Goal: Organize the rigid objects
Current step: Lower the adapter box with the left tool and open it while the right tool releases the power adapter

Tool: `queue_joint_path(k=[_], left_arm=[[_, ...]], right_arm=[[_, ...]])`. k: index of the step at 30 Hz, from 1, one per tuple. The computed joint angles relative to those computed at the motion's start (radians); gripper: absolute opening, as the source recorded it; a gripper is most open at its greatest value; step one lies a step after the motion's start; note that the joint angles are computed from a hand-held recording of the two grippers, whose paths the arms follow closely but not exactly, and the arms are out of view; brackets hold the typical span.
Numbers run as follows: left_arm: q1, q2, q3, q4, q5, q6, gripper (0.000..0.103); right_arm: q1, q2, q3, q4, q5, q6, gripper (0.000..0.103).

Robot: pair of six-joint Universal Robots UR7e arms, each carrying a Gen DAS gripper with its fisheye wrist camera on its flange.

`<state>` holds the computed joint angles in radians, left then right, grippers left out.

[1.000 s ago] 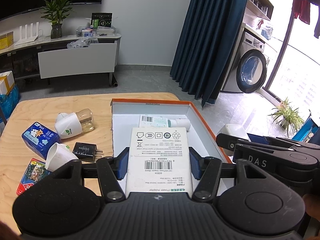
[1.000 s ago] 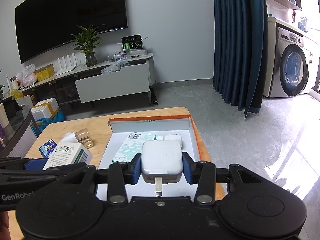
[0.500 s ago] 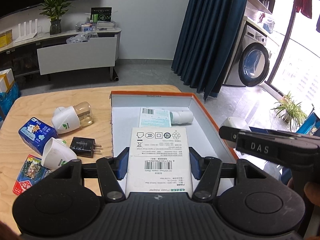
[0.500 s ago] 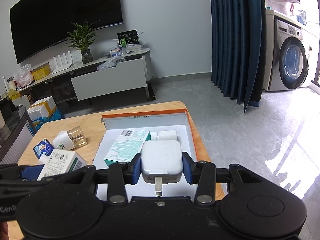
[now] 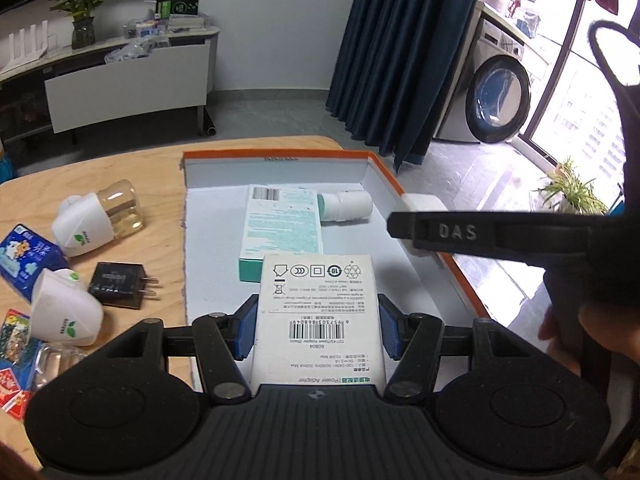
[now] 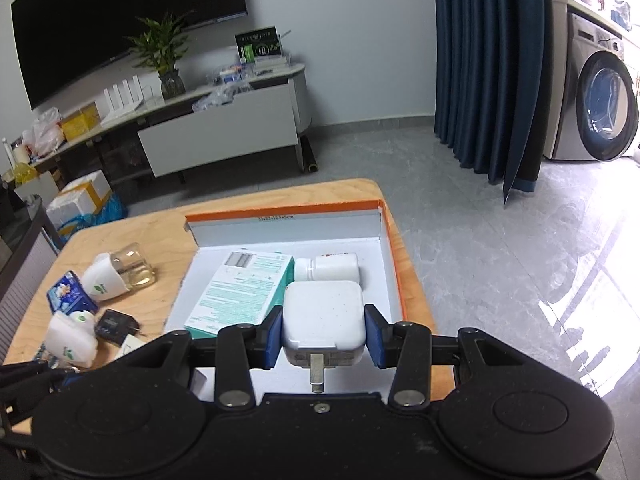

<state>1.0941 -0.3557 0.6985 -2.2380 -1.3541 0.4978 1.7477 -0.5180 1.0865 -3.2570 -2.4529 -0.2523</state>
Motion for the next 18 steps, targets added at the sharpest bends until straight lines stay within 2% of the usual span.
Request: queue_joint_path(k=[11,12,13,14,18], left_arm=[[-0.011,0.112,-0.166,0.129,-0.039,0.027,0.061],[-0.011,0.117,-0.172,0.134,-0.046,0.032,0.064],[-0.012,0.118,-0.170,0.131,-0.043,0.037,0.078],[-0.012,0.110,-0.153,0.112,-0.045,0.040,0.082],[-0.007,0.074,-0.102,0.078,-0.058,0.028,0.087]], right_arm=[[-0.035,0.028,-0.115,0.114,0.008,0.020,0.052],[-0.037,0.031,-0.121,0.112,0.004,0.017,0.054],[-0.036,0.034,-0.124,0.104,-0.001,0.012,0.065],[-0.036,0.031,-0.119,0.096,0.001,0.012,0.068],[-0.028,0.024,-0.099,0.058,-0.010,-0.006,0.070]])
